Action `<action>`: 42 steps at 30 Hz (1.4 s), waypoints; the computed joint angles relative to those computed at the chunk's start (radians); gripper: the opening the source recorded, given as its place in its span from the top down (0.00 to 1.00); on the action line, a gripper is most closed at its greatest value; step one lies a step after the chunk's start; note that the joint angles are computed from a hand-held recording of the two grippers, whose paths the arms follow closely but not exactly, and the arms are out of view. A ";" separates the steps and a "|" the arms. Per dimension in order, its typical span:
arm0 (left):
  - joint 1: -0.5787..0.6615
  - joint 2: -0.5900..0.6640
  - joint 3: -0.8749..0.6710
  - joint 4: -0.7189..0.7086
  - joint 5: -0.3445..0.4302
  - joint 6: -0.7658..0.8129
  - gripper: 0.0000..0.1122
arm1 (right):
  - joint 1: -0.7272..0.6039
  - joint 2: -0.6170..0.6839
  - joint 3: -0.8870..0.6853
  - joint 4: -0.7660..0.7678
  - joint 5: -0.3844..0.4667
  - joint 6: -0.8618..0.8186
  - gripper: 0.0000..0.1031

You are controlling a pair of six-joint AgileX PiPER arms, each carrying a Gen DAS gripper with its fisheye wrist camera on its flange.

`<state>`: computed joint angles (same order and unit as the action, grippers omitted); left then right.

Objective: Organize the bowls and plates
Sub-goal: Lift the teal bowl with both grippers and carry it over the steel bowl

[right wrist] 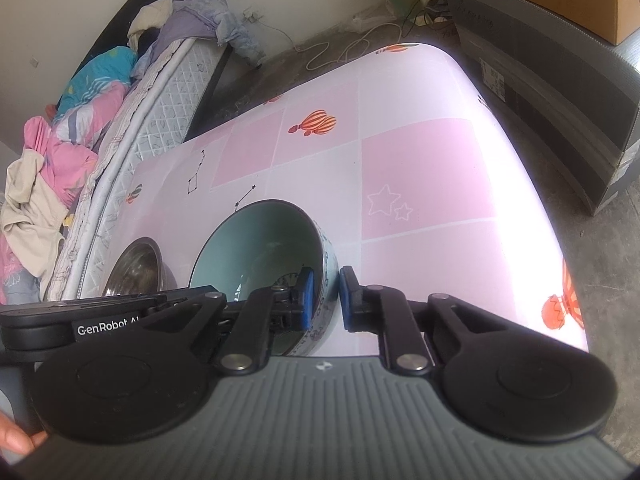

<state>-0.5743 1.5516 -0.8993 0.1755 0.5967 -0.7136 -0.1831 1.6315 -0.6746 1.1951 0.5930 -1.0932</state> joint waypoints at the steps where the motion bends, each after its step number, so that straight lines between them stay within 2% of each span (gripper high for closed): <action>1: -0.005 -0.011 0.010 -0.003 0.003 0.002 0.86 | -0.007 -0.009 0.009 -0.007 0.010 -0.002 0.87; 6: -0.027 -0.050 0.052 -0.003 0.004 -0.002 0.86 | -0.040 -0.051 0.066 -0.001 0.049 -0.065 0.87; 13: -0.033 -0.014 0.043 0.007 -0.003 -0.028 0.86 | -0.087 -0.045 0.083 0.017 0.086 -0.101 0.84; 27: -0.039 0.074 0.031 0.007 -0.035 -0.064 0.84 | -0.017 0.001 0.089 0.088 0.003 -0.106 0.81; 33: -0.039 0.083 0.024 0.011 -0.037 -0.065 0.82 | 0.022 0.000 0.110 0.157 -0.044 -0.171 0.82; 42: -0.048 0.077 0.026 0.019 -0.038 -0.062 0.83 | 0.043 -0.025 0.127 0.165 -0.085 -0.206 0.82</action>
